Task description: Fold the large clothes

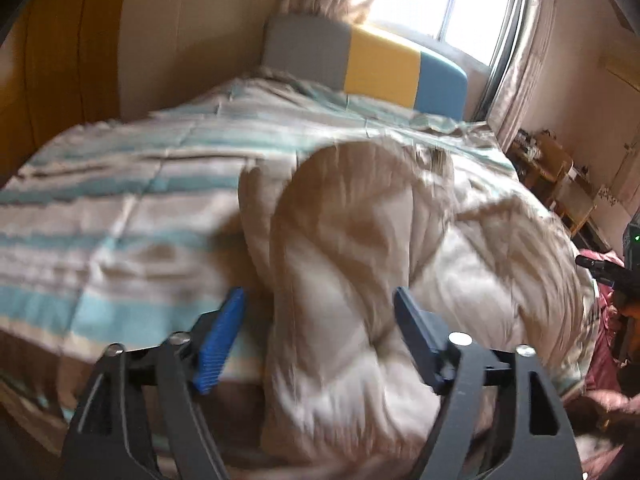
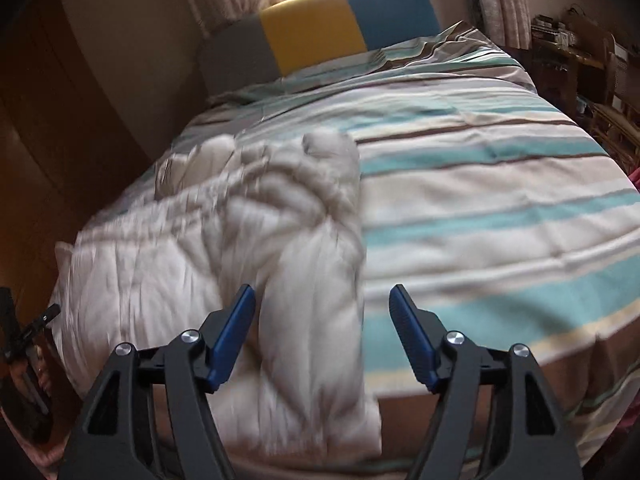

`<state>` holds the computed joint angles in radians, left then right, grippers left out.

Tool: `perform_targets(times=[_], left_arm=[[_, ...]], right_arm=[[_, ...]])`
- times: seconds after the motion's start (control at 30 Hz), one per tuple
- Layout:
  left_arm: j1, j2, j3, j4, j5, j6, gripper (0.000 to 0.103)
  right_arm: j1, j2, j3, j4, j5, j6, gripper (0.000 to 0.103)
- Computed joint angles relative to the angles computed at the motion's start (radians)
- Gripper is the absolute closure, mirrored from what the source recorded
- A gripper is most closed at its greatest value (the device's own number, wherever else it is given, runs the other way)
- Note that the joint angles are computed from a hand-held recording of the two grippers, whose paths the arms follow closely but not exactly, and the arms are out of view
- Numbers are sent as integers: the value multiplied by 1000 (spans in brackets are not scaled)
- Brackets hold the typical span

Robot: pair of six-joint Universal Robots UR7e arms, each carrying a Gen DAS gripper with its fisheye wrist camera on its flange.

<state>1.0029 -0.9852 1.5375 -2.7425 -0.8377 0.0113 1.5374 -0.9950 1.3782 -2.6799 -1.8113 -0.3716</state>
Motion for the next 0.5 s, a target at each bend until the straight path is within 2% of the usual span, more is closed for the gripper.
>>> perform_targets(times=[0.07, 0.13, 0.2, 0.23, 0.27, 0.3, 0.33, 0.37, 0.4, 0.5], left_arm=[[17, 43, -93, 68, -29, 17, 19], [35, 99, -191, 131, -34, 13, 18], [55, 149, -283, 237, -40, -33, 18], [67, 176, -333, 302, -55, -69, 19], [76, 190, -359, 335, -74, -98, 36], [85, 194, -365, 340, -108, -122, 50], [82, 195, -359, 321, -110, -119, 57], [75, 193, -348, 308, -100, -109, 71], [66, 185, -328, 286, -92, -101, 81], [45, 150, -273, 159, -84, -81, 88]], right_arm=[[10, 62, -102, 74, -8, 6, 33], [16, 88, -137, 98, -20, 14, 32], [27, 126, -185, 114, -46, 9, 40], [35, 146, -208, 123, -65, 4, 53], [38, 150, -208, 121, -70, -3, 65], [43, 153, -203, 110, -77, -20, 70], [47, 152, -192, 94, -86, -39, 79], [55, 152, -187, 80, -101, -58, 87], [58, 145, -179, 75, -96, -59, 89], [73, 118, -156, 21, -89, -63, 92]])
